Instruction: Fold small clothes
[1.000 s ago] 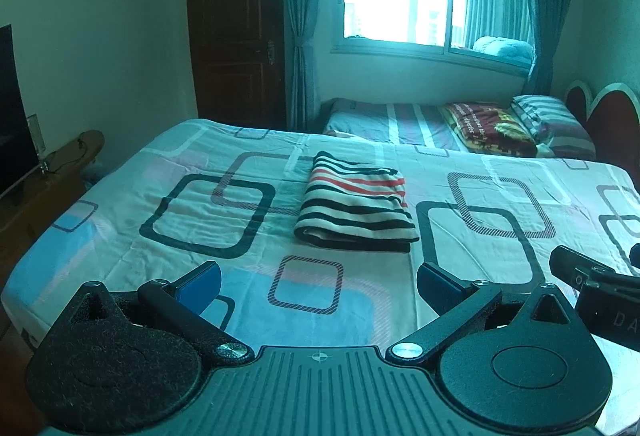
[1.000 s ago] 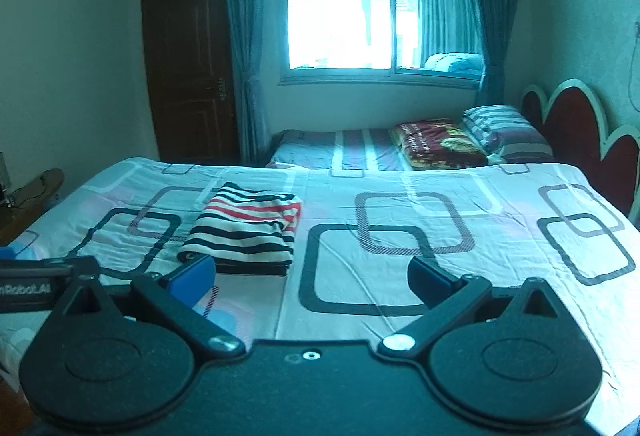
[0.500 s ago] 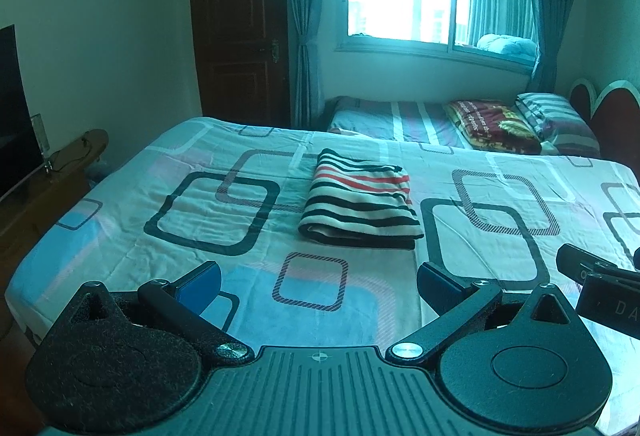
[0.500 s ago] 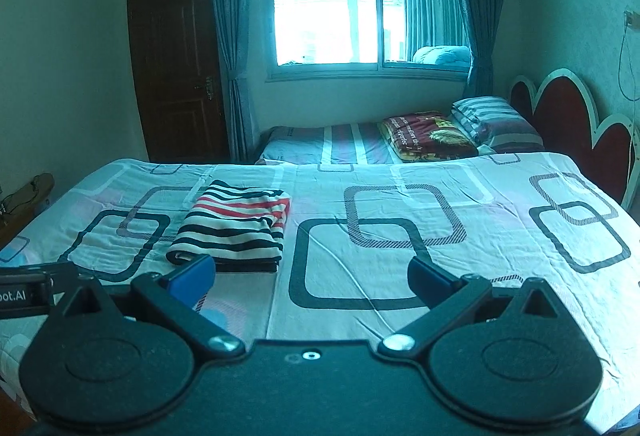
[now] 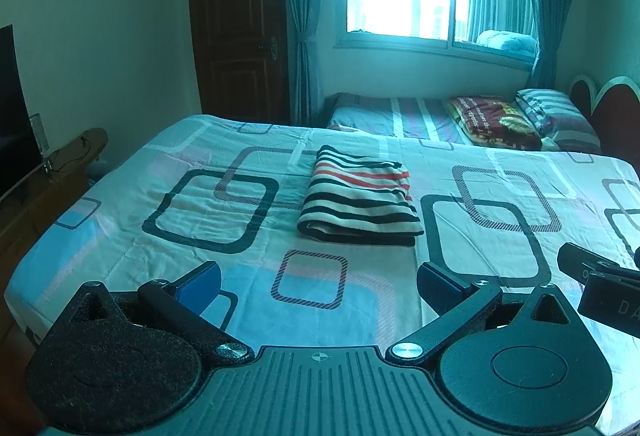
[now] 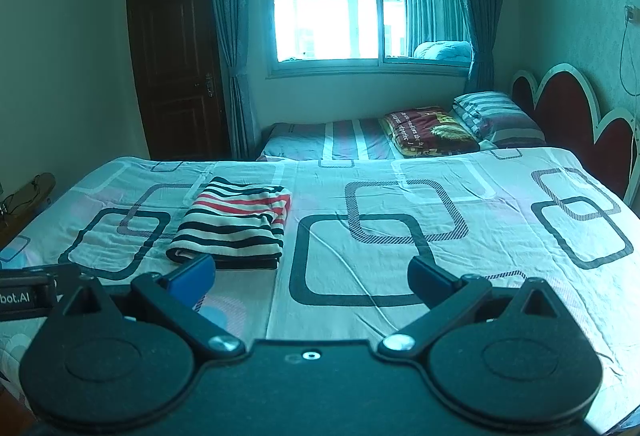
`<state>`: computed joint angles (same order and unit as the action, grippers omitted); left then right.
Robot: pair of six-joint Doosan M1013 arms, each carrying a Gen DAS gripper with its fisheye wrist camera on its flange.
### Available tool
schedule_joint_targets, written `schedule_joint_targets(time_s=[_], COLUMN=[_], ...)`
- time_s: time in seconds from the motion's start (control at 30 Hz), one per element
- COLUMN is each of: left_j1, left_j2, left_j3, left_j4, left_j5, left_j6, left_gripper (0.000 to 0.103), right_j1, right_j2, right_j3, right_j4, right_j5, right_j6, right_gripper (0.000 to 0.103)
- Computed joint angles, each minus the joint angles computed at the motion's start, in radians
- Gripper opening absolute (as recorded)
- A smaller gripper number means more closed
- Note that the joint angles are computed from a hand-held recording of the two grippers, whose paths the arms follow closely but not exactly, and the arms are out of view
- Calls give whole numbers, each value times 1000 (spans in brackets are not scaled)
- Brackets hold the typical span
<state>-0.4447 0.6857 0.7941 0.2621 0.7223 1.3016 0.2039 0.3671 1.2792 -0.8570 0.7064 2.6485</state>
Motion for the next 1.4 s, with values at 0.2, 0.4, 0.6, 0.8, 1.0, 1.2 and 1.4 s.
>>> schedule_joint_targets(time_s=[0.2, 0.4, 0.6, 0.8, 1.0, 1.2, 1.4], left_j1=[-1, -1, -1, 0, 1, 8, 7], left_j2=[1, 4, 8, 17, 25, 22, 48], left_j3=[-1, -4, -11, -24, -34, -16, -42], left_j4=[-1, -5, -4, -15, -19, -86, -89], left_j5=[2, 6, 10, 22, 26, -24, -48], left_j6=[3, 7, 7, 18, 24, 104, 149], left_gripper=[103, 103, 103, 103, 103, 103, 103], right_j1=[1, 0, -1, -2, -3, -3, -8], right_j2=[1, 0, 1, 5, 9, 13, 33], right_j3=[-1, 2, 2, -5, -13, -17, -36], right_j4=[0, -3, 4, 20, 24, 32, 52], right_j5=[2, -3, -3, 2, 3, 5, 25], right_j6=[1, 6, 0, -13, -22, -31, -35], right_gripper=[102, 102, 102, 102, 102, 102, 102])
